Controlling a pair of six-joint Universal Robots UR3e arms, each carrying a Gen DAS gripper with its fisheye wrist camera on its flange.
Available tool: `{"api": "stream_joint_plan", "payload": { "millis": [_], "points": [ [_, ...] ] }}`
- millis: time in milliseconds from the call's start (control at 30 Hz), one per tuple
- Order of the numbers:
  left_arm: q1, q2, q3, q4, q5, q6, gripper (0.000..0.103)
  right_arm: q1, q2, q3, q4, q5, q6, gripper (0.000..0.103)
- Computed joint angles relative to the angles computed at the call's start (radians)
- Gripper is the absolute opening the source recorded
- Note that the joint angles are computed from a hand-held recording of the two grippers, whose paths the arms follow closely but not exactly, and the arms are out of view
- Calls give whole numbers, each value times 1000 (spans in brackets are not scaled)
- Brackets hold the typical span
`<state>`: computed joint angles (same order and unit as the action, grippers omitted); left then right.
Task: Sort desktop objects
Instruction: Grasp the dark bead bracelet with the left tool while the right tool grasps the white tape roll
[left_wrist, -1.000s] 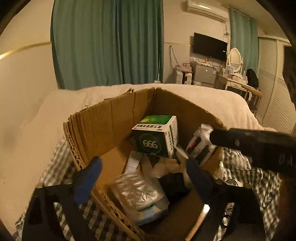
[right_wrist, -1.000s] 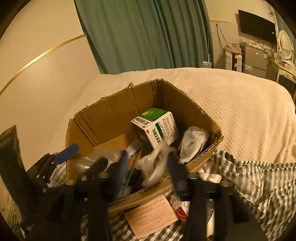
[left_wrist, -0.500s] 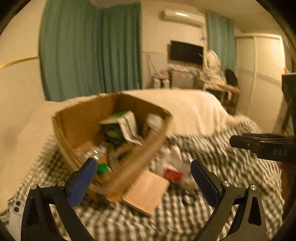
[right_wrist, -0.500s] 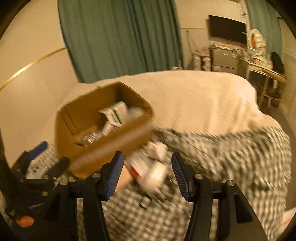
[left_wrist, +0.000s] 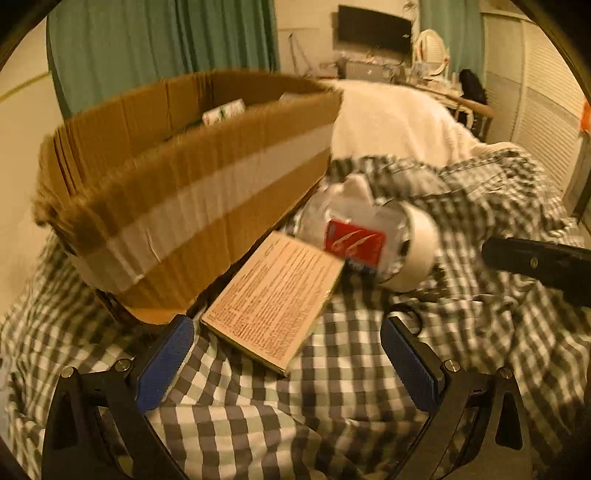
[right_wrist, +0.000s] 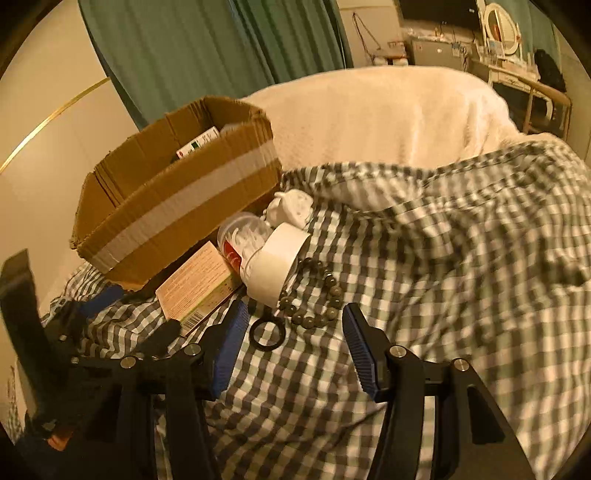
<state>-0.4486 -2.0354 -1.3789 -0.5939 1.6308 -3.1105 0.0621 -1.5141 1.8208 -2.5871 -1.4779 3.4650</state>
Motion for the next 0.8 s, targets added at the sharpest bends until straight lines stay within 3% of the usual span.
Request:
{"api": "stream_joint_plan", "payload": {
  "millis": [267,367,400,567,800],
  "points": [
    [52,-34,28,-41,-40,-66,103,-29,211,-182,8,106,87,52],
    [63,-43,44,-67,-45,-83,103,-21,255,-220,26,95,89,33],
    [67,-41,42,-70,-53,-83,103,-22,255,-212,21,98,86,33],
    [51,-50,47,-62,-40,-53,103,-11,188,-146,36,65,72,32],
    [14,-78,78,-70,-4,4,103,-47,-64,55,62,48,40,32]
  ]
}}
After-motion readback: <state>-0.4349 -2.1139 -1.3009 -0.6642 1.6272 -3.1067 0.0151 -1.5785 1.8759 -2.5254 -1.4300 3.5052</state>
